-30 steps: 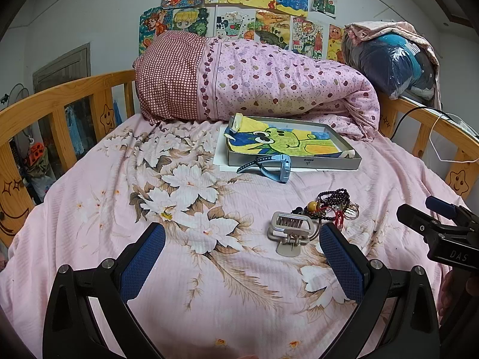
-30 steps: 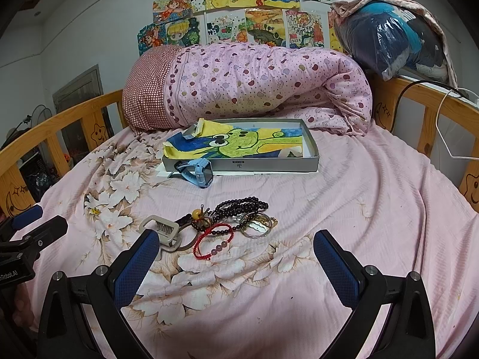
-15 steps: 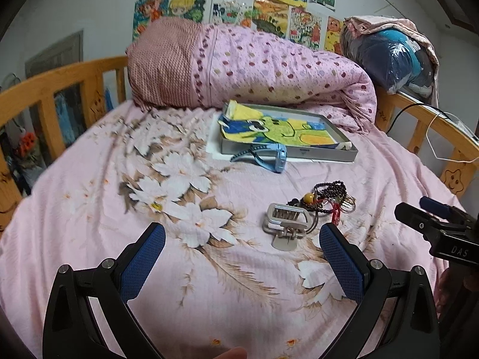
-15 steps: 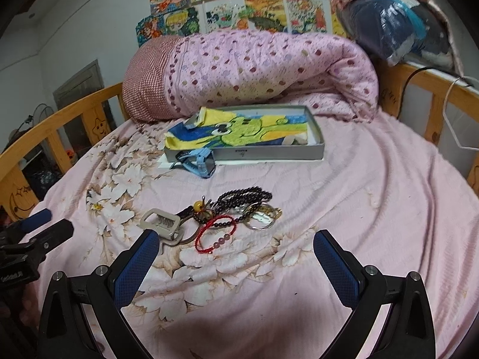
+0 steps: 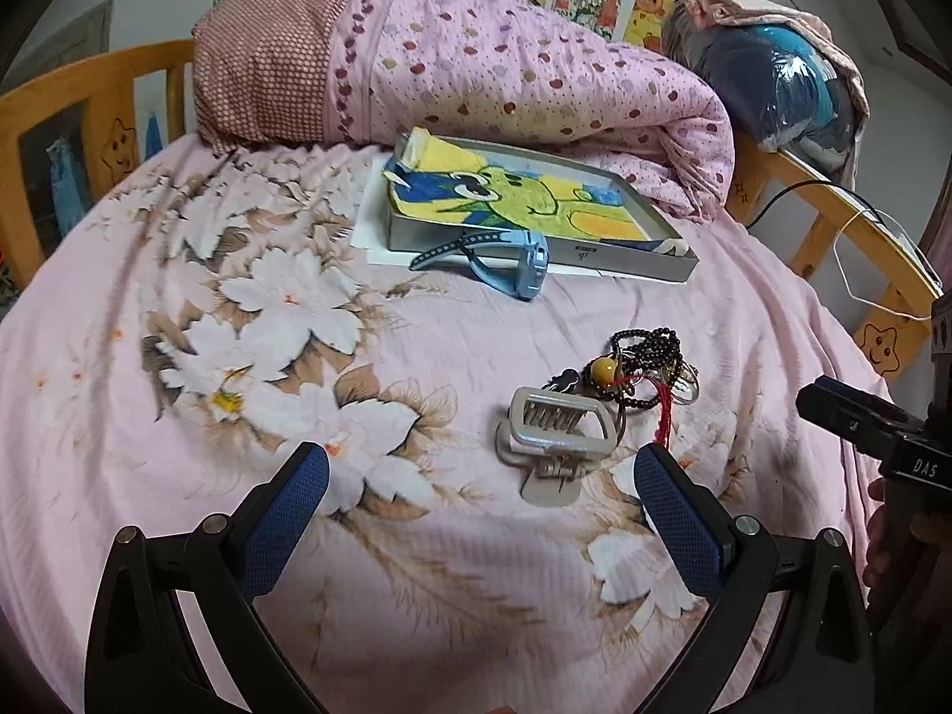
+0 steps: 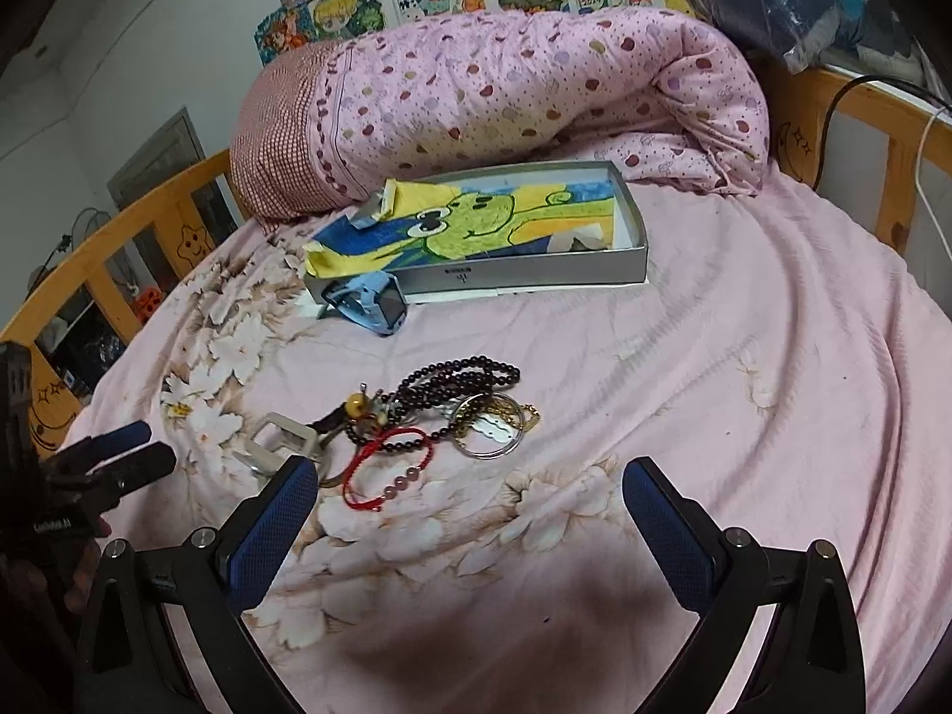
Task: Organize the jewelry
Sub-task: 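Grasp the silver buckle clip with the left tool while the right tool grasps the red string bracelet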
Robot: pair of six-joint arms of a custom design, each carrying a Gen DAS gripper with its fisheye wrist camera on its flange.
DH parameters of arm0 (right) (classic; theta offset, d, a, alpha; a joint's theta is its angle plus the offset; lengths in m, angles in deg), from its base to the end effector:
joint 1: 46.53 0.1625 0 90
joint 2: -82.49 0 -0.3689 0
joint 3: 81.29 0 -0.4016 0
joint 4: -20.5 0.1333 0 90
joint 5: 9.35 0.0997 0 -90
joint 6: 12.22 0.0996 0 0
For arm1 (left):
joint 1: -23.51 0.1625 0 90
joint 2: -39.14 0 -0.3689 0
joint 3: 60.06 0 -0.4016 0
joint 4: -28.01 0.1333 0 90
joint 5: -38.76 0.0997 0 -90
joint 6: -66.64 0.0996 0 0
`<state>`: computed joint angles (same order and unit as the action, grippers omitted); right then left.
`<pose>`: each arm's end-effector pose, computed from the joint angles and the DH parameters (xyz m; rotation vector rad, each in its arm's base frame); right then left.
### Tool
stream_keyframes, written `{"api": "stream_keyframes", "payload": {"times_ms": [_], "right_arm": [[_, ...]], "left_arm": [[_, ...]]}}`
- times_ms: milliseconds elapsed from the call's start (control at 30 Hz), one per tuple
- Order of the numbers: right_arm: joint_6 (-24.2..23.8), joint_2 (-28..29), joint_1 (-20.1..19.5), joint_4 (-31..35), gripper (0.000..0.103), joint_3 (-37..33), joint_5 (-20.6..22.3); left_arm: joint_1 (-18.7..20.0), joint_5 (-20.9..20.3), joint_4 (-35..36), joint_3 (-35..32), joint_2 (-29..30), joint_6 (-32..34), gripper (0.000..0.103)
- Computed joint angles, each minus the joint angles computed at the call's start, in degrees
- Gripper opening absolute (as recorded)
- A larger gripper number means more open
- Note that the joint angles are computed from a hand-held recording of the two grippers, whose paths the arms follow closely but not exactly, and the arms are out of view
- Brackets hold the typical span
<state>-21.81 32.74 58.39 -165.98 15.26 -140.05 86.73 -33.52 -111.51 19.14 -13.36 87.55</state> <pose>0.2296 -0.5963 0.1785 0.1006 -2.2929 1.0850 -0.1748 -0.7094 0.2259 1.0503 2.5938 -0.5861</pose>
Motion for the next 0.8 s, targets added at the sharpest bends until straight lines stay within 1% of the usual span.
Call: {"api": "stream_keyframes", "payload": {"times_ms": [67,133,167,200,233,300,333,400,533,600,667,800], "right_arm": [[-0.4,-0.1,-1.0,1.4,0.092,-0.5,1.4],[-0.4,0.1,-1.9,3.4,0.077,-1.3,2.3],[-0.4,0.2,-2.3,4.2,0.074,-1.6,2.8],[-0.4,0.4,-2.6,5.0,0.067,-1.9,3.3],[-0.4,0.6,-3.0,5.9,0.061,-2.2,3.9],[-0.5,1.1,-3.6,7.6,0.056,-2.9,4.9],[-0.5,1.2,-3.9,8.6,0.054,-3.2,5.7],[-0.6,1.6,-4.4,9.9,0.052,-3.8,6.8],[-0.6,2.6,-5.1,12.5,0.052,-5.1,8.4],[-0.3,3.0,-5.3,13.6,0.052,-5.6,8.8],[-0.2,3.5,-5.5,14.3,0.052,-6.2,8.9],[0.0,4.3,-5.7,15.0,0.052,-7.1,8.7]], "left_arm": [[0.3,-0.7,2.2,-2.0,1.3,-0.4,0.1],[0.5,-1.3,4.5,-4.1,2.8,-0.8,0.1],[0.7,-1.6,6.1,-5.6,3.8,-1.1,0.096],[0.9,-2.0,7.7,-6.8,4.6,-1.5,0.092],[0.9,-2.1,8.9,-8.0,5.4,-1.8,0.09],[1.2,-2.5,12.2,-11.0,7.2,-3.0,0.078],[1.5,-2.7,14.1,-12.5,8.1,-3.7,0.075],[1.7,-3.0,16.6,-14.7,9.5,-4.9,0.065],[2.2,-4.0,22.1,-20.0,12.4,-7.2,0.055],[2.2,-4.0,25.2,-22.8,13.9,-8.1,0.047],[2.4,-4.3,28.3,-25.6,15.3,-9.4,0.041],[2.6,-4.9,32.4,-29.3,17.0,-11.7,0.03]]}}
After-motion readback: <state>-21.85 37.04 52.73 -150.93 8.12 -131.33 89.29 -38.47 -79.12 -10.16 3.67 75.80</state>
